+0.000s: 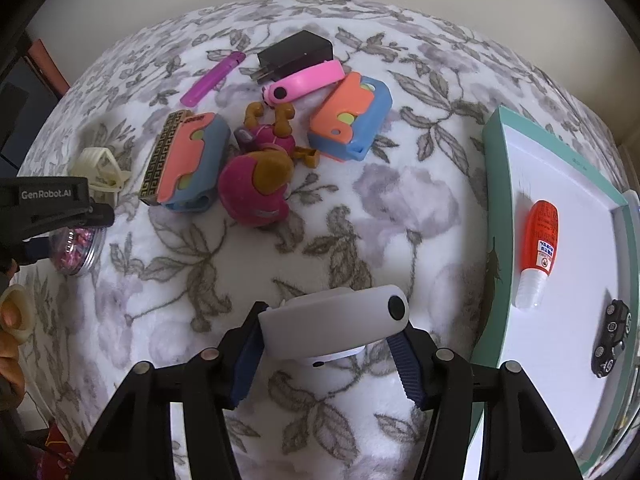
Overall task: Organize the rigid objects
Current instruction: 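Carry the eraser ball and white object into the tray and release both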
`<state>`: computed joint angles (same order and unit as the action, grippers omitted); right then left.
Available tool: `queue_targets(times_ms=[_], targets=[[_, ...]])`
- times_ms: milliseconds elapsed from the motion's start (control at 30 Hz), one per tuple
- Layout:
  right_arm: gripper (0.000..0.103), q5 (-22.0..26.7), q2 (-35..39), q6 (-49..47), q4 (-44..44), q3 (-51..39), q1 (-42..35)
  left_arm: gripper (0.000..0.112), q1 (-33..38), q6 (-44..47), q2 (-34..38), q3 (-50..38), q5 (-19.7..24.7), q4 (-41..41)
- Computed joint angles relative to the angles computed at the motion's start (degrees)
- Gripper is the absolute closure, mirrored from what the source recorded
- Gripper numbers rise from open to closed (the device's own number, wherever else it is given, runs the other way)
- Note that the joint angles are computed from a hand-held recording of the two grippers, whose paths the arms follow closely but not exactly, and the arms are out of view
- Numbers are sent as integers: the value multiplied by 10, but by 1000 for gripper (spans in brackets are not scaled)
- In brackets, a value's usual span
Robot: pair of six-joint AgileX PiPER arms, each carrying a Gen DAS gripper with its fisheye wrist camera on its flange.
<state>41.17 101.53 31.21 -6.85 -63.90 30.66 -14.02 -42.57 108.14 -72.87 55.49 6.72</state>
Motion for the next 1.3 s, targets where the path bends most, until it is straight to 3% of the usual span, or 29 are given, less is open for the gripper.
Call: queue_targets(times_ms=[133, 400, 800, 967, 1300], targets=[[42, 4, -3, 9, -3, 1, 4, 39, 3, -5, -16, 1, 9, -5], [42, 4, -79, -14, 26, 12, -34, 39, 5, -29, -90, -9, 25, 17], [42, 52, -193, 40, -17, 10, -90, 39, -50, -66, -160, -58, 51, 68], [42, 83, -234, 50, -36, 11, -119, 39, -94, -71, -162, -84, 60, 74], [42, 125, -311, 48, -41, 53, -219, 39, -265, -84, -115, -171, 82, 133]])
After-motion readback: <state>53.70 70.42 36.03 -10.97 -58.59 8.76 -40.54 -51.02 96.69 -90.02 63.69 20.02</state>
